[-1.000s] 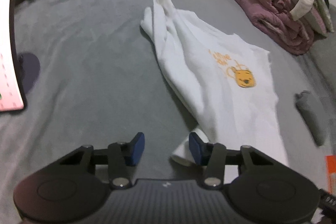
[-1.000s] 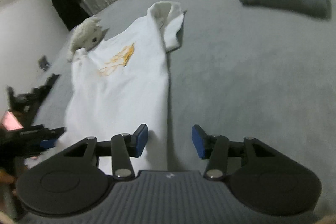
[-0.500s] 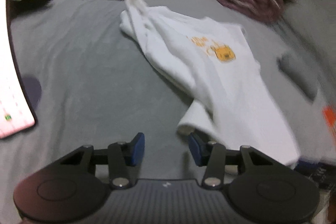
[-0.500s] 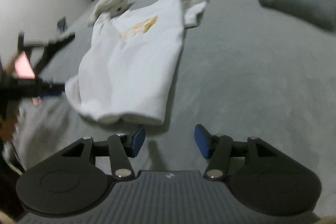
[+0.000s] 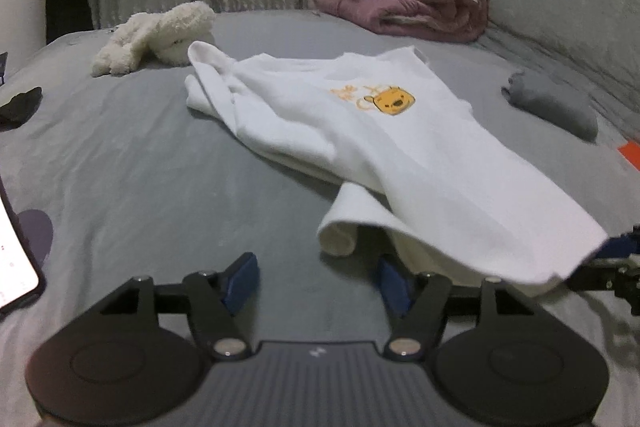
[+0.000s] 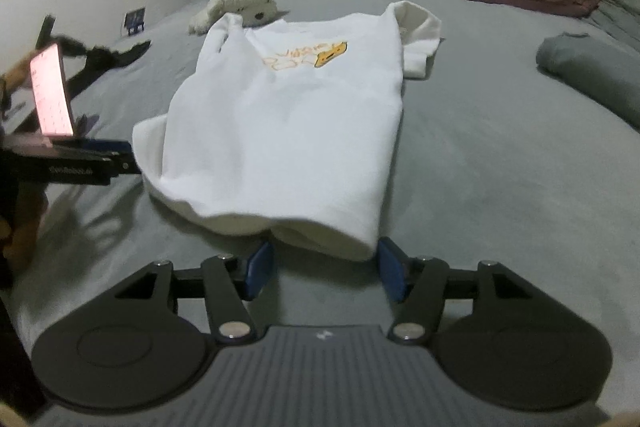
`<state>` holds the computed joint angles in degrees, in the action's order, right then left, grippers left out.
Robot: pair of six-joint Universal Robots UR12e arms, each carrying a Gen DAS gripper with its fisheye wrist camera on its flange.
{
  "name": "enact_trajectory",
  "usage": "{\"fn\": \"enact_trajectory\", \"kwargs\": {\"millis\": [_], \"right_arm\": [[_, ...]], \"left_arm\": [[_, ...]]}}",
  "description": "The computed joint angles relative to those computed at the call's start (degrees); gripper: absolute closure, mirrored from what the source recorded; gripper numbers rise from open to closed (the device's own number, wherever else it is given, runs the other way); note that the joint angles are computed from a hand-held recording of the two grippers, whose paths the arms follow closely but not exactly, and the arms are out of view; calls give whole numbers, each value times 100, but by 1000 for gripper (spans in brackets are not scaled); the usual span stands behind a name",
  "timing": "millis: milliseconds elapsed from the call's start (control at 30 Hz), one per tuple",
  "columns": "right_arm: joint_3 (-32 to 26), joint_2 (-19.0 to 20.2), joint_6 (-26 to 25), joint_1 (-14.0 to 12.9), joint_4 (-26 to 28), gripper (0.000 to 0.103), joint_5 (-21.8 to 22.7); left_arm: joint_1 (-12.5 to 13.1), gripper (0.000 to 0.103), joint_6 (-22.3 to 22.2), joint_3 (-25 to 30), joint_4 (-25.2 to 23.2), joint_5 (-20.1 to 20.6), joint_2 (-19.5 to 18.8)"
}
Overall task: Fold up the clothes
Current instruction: 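Close both grippers on the hem and lift the sweatshirt up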
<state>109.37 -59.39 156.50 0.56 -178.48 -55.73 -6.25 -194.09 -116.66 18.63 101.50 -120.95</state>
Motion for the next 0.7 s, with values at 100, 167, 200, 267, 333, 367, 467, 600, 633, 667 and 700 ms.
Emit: {"fn": "enact_trajectory", "kwargs": {"millis": [100,167,200,267,333,367,467,600,633,667,700], "right_arm": [[-8,70,299,33,-266,41,-2],[-3,116,417,65,-463,43,-43],[-1,138,370,87,-556,46,-90],[-3,169,173,130,-682,50,-171],[-30,186,81,138,-692,55,-175],[-41,194,49,141,-698,61,-180],[-60,203,53,126,-721,82,-238],[-49,172,-3,136,-786,89,-524],[-28,163,-65,156,-862,89,-661],[-6,155,-135,175,-951,89,-797],[16,154,-220,185,-1061,89,-915]], "left_arm": [[-54,40,-66,72,83,131,-81],[-75,51,-45,140,66,161,-119],[-81,56,-38,177,42,177,-135],[-92,64,-86,258,-15,223,-172],[-106,80,-135,316,-60,279,-197],[-120,89,-164,344,-117,333,-201],[-170,93,-305,434,-314,540,-200],[-271,94,-352,497,-468,980,-190],[-298,94,-345,497,-479,1106,-182],[-326,95,-331,498,-495,1235,-173],[-361,95,-270,500,-542,1391,-155]]}}
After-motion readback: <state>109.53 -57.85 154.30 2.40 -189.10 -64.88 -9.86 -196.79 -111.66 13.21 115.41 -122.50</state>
